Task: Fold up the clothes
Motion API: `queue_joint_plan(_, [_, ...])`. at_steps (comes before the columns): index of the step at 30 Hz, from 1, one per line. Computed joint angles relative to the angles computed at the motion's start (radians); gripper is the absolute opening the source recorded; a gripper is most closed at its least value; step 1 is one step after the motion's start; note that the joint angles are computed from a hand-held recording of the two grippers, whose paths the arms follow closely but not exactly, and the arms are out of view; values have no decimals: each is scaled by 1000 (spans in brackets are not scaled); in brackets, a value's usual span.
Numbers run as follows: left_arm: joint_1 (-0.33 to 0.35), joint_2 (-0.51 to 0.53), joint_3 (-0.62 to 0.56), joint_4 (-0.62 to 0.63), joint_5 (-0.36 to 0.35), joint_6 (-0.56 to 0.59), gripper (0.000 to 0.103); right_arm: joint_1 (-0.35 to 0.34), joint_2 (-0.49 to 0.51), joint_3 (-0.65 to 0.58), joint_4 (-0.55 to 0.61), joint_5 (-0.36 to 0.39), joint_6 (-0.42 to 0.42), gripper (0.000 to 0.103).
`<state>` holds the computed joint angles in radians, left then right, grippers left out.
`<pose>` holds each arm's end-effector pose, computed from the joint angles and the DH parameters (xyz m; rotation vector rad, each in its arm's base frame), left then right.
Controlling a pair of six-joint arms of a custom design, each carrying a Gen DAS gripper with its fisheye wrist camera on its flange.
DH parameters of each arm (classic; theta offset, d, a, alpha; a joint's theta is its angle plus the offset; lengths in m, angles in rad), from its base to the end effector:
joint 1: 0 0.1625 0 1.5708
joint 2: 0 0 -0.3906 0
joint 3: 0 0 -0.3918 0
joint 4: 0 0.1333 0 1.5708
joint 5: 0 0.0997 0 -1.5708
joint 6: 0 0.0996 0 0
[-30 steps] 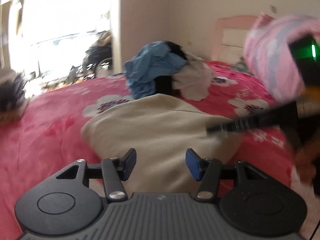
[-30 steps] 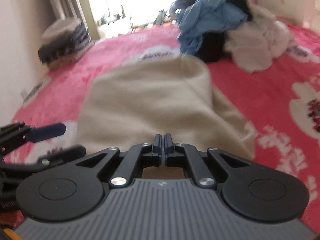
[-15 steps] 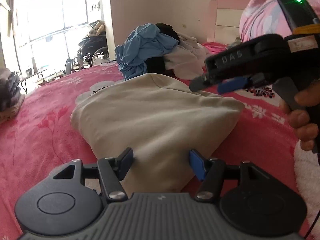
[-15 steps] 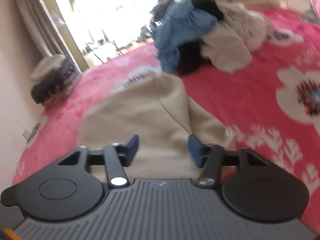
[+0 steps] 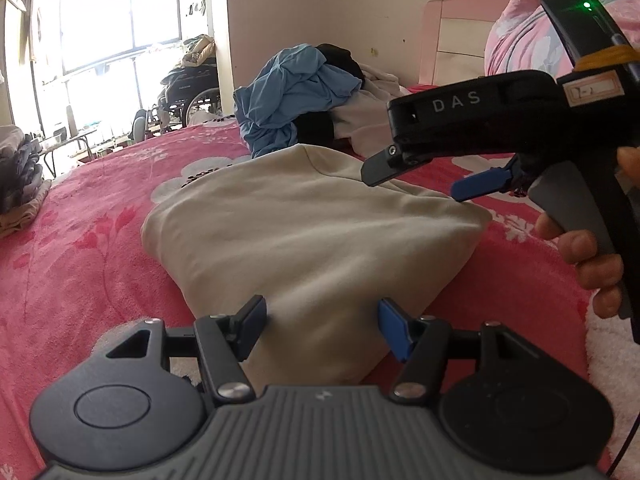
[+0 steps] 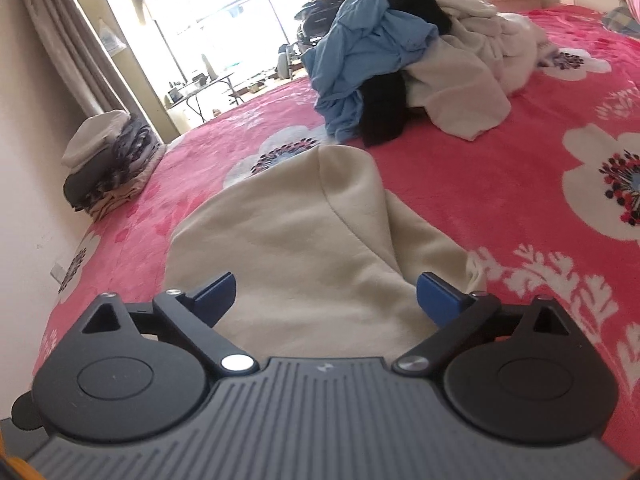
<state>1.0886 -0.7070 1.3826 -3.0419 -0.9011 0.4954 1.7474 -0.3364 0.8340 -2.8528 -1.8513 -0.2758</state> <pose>-0.1648 -0.7357 0.1877 0.7849 2.1935 -0.9632 0.2536 -0.8194 0.1071 0.4405 -2.5994 1.0689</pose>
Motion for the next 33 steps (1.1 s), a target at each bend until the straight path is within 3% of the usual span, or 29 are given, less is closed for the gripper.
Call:
queue_joint_plan(4, [0, 1, -3, 4, 2, -1, 63, 3, 5, -4, -10, -1, -15, 102])
queue_joint_plan(9, [-2, 2, -6, 9, 6, -5, 64, 9, 3, 14, -52, 19, -97, 102])
queue_joint_plan(13, [-2, 1, -7, 15, 8, -13, 64, -3, -17, 39, -46, 87, -112, 102])
queue_joint_plan(19, [-2, -7, -13, 49, 3, -46, 67, -10, -25, 64, -111, 118, -130, 102])
queue_joint_plan(25, [-12, -16, -39, 129, 26, -108, 77, -26, -42, 81, -134, 155, -101, 102])
queue_joint_plan(30, [-23, -26, -64, 171, 58, -159, 93, -30, -47, 84, -137, 139, -52, 102])
queue_joint_plan(33, [-25, -40, -81, 221, 64, -222, 97, -30, -46, 80, -132, 129, -40, 102])
